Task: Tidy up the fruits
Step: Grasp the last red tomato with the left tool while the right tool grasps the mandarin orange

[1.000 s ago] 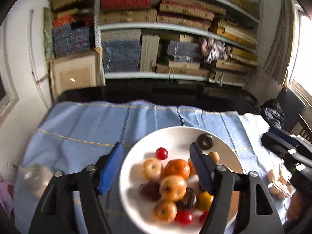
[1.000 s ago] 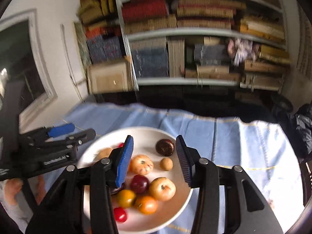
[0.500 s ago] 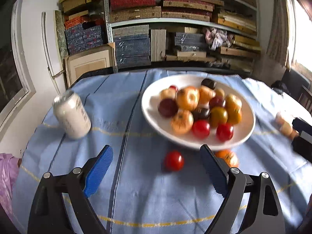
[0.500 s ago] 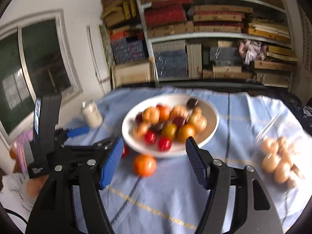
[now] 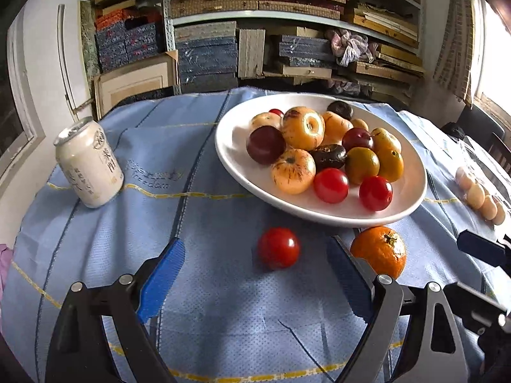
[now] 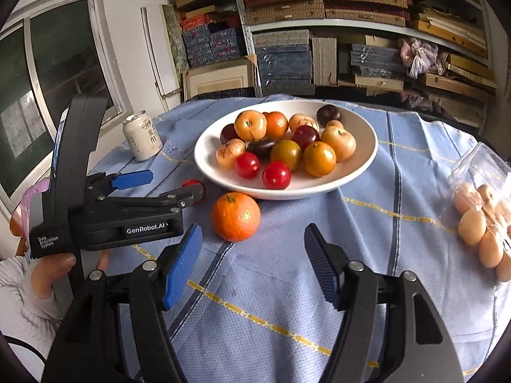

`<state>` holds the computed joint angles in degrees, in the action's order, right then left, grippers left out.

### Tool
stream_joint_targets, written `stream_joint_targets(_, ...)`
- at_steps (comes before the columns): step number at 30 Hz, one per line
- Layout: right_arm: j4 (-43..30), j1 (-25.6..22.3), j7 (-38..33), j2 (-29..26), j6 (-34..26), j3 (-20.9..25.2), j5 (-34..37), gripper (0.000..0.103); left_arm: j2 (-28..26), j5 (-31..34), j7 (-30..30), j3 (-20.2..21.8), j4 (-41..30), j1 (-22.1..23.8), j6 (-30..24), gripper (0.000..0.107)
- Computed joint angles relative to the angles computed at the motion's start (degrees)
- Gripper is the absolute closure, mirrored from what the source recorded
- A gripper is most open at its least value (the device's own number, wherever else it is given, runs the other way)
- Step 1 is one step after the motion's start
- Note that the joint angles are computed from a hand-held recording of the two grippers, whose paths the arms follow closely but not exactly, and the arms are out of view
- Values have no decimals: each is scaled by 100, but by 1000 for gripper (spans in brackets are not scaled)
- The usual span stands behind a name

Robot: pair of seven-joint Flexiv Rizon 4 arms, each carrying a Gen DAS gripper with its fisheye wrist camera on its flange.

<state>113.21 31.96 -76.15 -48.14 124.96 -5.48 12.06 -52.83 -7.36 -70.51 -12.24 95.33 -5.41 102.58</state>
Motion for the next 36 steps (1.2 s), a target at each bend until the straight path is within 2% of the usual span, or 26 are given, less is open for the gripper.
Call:
stream_joint_targets(3,-22,19,1,-18,-68,-22,5,37,-28,-51,11,-15,-95,0,-190,16)
stream_joint_targets(6,-53,26,14,-28,-146,-44,-11,37,-47,-49,25,16,-127,-24,-150,17)
stream_joint_targets(10,-63,26,43,-49,-175,-53,-32,36,-68,-21,91,0,-168,-25,-202,32)
stream_joint_targets(15,-77,19,77,-71,-200,-55,-58,36,-99,-10,175,-284,-156,202,-316,46)
stream_joint_targets(20,-90,-22,130,-87,-243,-37,-114,36,-126,-12,328,-594,-141,458,-602,69)
stream_joint_targets(21,-91,-26,141,-89,-240,-38,-117,36,-112,-31,351,-600,-119,458,-648,77)
stream_joint_targets(26,-91,33,159,-97,-226,-98,-67,36,-102,-32,398,-731,42,568,-371,77)
stream_joint_targets(28,-91,59,157,-102,-214,-124,-37,36,-58,9,372,-631,100,516,-219,77)
stream_joint_targets(32,-157,186,185,-134,-244,-244,135,36,33,142,273,-952,303,857,-24,77)
stream_joint_targets(36,-407,307,317,-168,-711,-415,159,36,64,234,142,-1089,368,1058,-1,77)
